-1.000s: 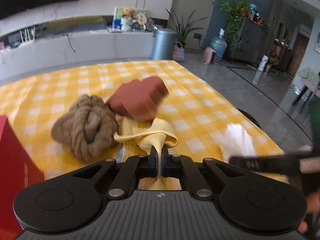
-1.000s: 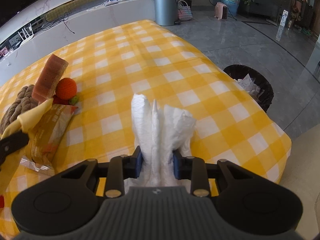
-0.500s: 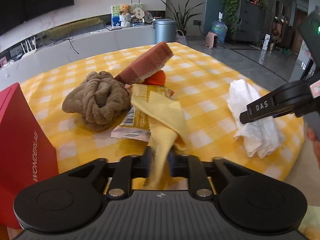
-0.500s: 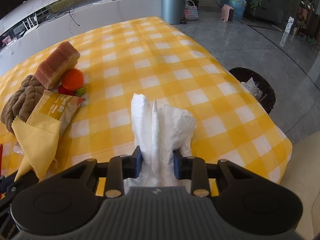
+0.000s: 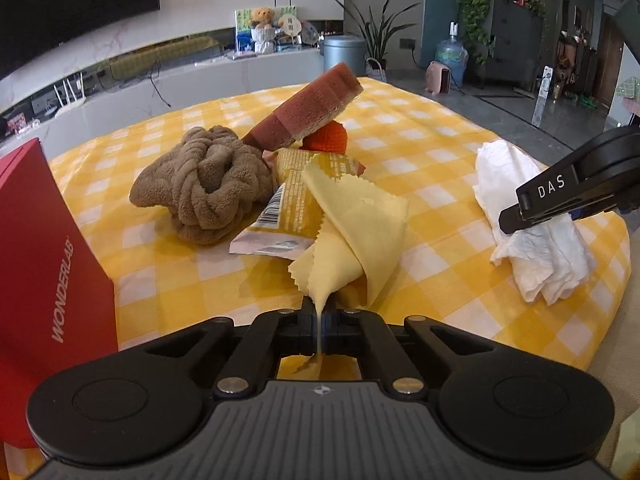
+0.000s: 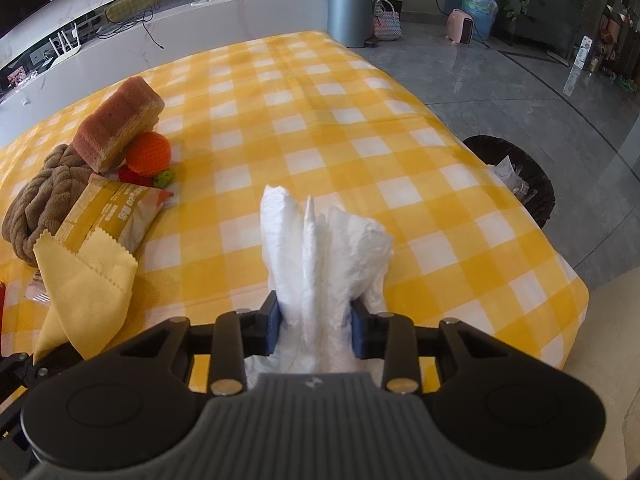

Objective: Organize soft objects
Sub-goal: 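Grasp the yellow cloth with the left tool while the right tool holds the tissues, then carry the tissues and yellow cloth over the orange box with both tools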

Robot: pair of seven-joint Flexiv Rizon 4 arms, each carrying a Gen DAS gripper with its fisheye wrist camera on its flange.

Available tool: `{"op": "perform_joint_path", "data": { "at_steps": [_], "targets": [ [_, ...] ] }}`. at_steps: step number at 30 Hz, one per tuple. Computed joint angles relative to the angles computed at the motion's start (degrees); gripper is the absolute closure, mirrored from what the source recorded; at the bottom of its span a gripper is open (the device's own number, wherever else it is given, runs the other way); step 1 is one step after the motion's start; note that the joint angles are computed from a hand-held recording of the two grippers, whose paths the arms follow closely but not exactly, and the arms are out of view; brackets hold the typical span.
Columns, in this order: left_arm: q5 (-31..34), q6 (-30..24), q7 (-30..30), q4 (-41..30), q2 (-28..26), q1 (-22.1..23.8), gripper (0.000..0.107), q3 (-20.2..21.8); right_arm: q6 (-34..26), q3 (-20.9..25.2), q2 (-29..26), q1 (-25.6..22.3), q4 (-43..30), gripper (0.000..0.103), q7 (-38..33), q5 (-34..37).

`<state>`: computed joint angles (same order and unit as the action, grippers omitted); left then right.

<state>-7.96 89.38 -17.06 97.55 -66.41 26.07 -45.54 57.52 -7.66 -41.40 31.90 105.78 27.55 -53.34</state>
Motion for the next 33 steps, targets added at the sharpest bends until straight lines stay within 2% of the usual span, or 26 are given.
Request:
{"op": "perform_joint_path", "data": {
  "at_steps": [4,10,16,22,29,33],
  "targets": [
    [-0.96,-1.64,-0.25,1.32,2.26,0.33,0.105,0.42,0.44,-0.12,0.24,0.00,0.38,0.072,0.37,-0.61],
    [-0.69,-2.27,0.77,5.24,5.52,3.91,0.105,-2.91,1.92,-1.35,1.89,0.68,2.18,0.074,4.05,-4.65],
    [1.32,0.58,2.36,9.15,6.32,10.55,0.105,-10.68,1.57,-1.69,5.86,0.71,5.24,0.075,13.67,-13.49],
    [5.30,3.07,-0.03,11.14,6.60,16.97,0.105,-17.26,-1.17,0.20,9.65,-0.14,6.89,0.075,23.75,-22.77],
    [8.34,1.63,-1.75,11.81,6.86,24.77,0.105,-22.89,-1.74,2.21,13.17,-3.05,7.30,0.075,37.95,-40.07],
    [9.31,2.76,-2.47,11.40,5.97,28.05,0.105,-24.92,-5.69,5.02,14.40,-3.80,6.60,0.075,38.01,-41.65]
  ]
}}
